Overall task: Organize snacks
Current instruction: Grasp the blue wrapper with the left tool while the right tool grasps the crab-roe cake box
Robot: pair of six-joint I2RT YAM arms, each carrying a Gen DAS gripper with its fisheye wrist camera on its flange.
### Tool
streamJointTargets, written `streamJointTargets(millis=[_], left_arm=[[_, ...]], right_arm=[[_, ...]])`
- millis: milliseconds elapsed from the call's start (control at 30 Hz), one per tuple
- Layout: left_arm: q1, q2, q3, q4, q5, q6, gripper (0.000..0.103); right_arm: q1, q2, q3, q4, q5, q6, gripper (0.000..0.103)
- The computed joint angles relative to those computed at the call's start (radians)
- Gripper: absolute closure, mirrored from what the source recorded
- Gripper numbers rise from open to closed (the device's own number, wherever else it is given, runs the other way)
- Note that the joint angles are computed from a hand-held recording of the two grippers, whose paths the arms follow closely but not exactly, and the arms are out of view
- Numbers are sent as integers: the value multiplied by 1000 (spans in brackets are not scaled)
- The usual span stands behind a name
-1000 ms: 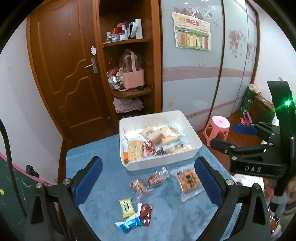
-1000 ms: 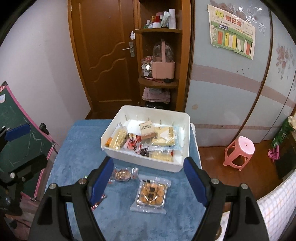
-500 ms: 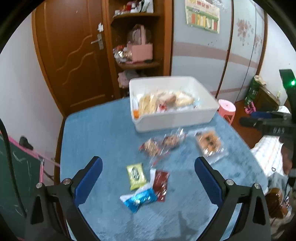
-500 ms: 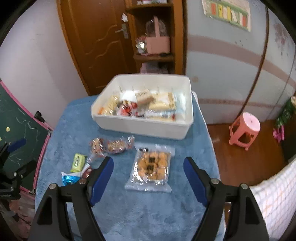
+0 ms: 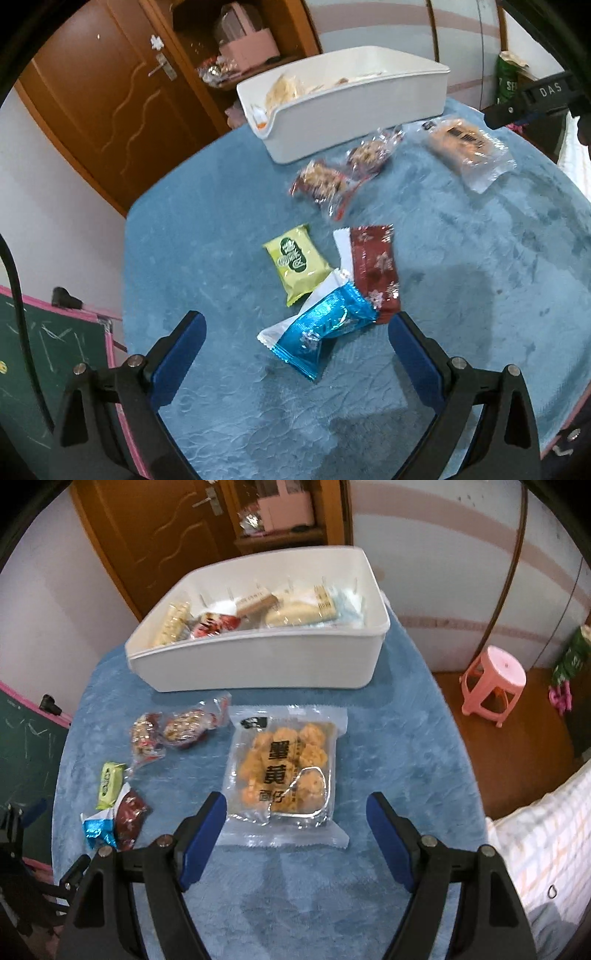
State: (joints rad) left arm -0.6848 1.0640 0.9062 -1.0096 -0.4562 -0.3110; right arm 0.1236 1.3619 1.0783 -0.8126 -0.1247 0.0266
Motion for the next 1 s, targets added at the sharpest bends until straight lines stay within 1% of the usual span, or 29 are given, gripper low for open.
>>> streamJointTargets(millis=[67, 233, 333, 467, 533, 600, 633, 667, 700, 733, 833, 900, 933, 967, 1000], left_arm=[[46, -4, -17, 28, 37, 24, 4], [192, 15, -47, 89, 169, 104, 5], [224, 29, -66, 108, 205, 143, 5], [246, 47, -88, 136, 246, 164, 5], [257, 64, -97, 146, 262, 163, 6], [272, 90, -105, 153, 275, 156, 9], [287, 109, -106, 162, 295, 155, 9], [302, 119, -101, 171, 321, 146, 11], [332, 124, -98, 175, 369, 139, 17], [353, 127, -96, 176, 404, 131, 18], [382, 127, -94, 189, 415, 85, 28], [389, 127, -90, 190, 408, 66, 42], [393, 123, -89, 188, 408, 57, 46], [398, 120, -88, 187, 409, 49, 54], [404, 113, -89, 185, 409, 34, 64]], right_arm=[[-15, 34, 1, 15, -22, 5, 24], [-34, 110, 4, 45, -72, 5, 24], [-18, 150, 5, 53, -86, 10, 24], [14, 183, -8, 80, -95, 26, 24], [34, 186, -13, 98, -81, 45, 21], [50, 198, -7, 103, -70, 53, 16], [53, 201, -4, 102, -67, 54, 15], [63, 208, -4, 108, -54, 59, 14], [76, 223, 2, 112, -37, 66, 13], [87, 232, 5, 112, -21, 68, 13], [132, 239, -11, 137, 49, 73, 13], [153, 228, -28, 157, 79, 83, 14], [157, 224, -34, 163, 84, 87, 15], [161, 217, -41, 170, 87, 90, 17], [166, 207, -50, 176, 94, 96, 20]])
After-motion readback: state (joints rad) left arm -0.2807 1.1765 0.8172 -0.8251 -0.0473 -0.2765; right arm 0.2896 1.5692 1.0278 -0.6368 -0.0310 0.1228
